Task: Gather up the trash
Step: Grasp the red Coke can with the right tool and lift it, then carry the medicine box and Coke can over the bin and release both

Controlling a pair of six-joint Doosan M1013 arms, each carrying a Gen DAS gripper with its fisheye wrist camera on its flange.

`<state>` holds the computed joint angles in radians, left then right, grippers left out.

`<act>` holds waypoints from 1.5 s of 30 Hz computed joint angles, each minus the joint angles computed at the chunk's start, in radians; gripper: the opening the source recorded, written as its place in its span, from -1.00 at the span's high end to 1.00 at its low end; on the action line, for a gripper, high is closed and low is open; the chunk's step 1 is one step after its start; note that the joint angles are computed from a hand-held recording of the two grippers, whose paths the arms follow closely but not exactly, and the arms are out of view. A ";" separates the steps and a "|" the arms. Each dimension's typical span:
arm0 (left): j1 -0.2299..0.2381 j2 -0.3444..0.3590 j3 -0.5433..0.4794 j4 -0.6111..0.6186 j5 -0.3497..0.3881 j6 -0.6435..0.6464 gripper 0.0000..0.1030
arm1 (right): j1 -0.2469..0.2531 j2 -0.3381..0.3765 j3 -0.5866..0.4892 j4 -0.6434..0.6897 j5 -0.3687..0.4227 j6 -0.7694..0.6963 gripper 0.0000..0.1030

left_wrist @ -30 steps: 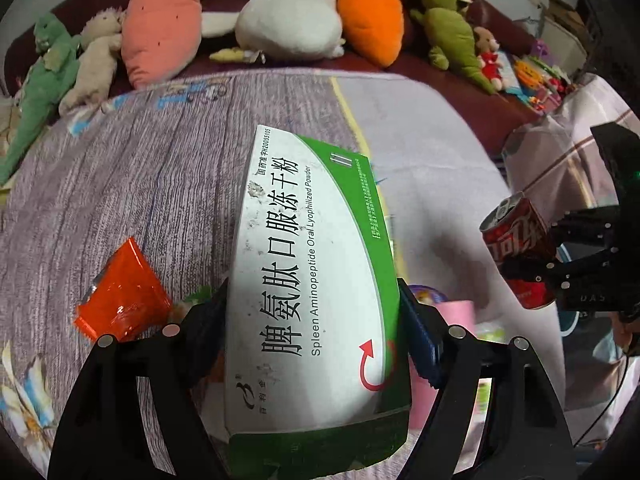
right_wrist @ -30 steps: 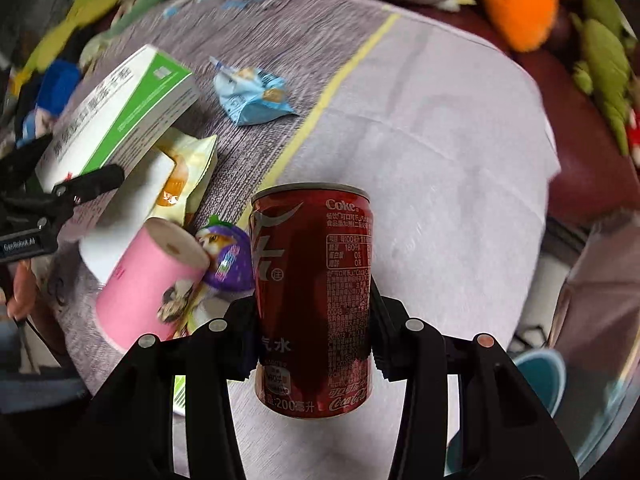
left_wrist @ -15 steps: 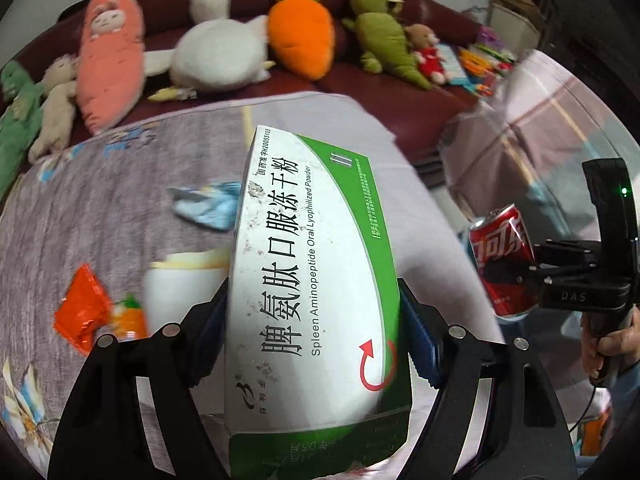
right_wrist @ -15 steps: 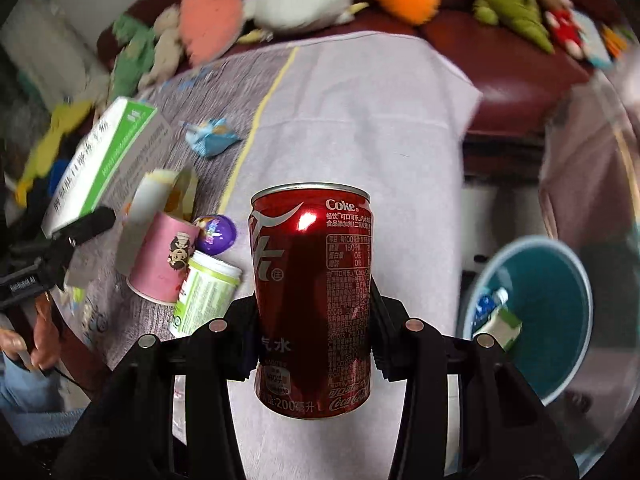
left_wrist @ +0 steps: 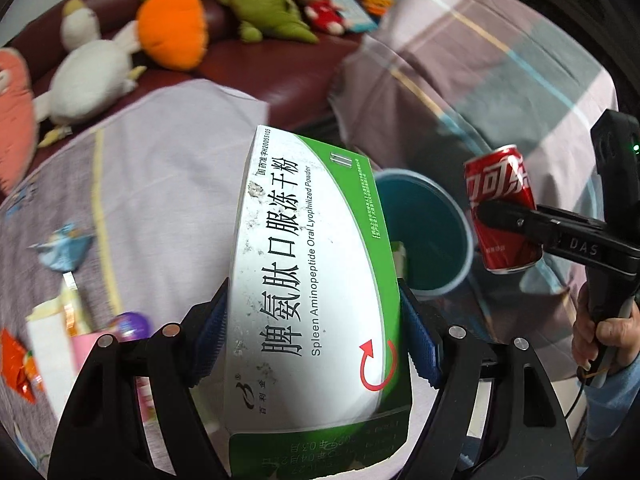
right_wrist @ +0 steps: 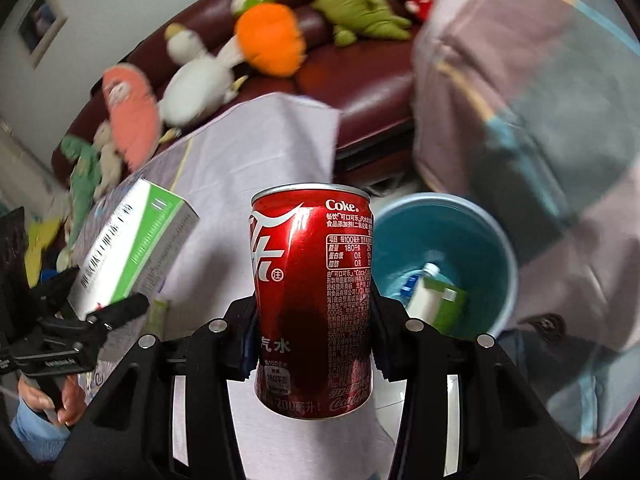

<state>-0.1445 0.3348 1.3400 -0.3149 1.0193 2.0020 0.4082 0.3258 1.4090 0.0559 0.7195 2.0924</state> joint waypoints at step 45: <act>-0.127 0.196 -0.143 0.019 0.123 -0.066 -0.70 | -0.096 -0.013 0.090 -0.078 -0.002 0.146 0.18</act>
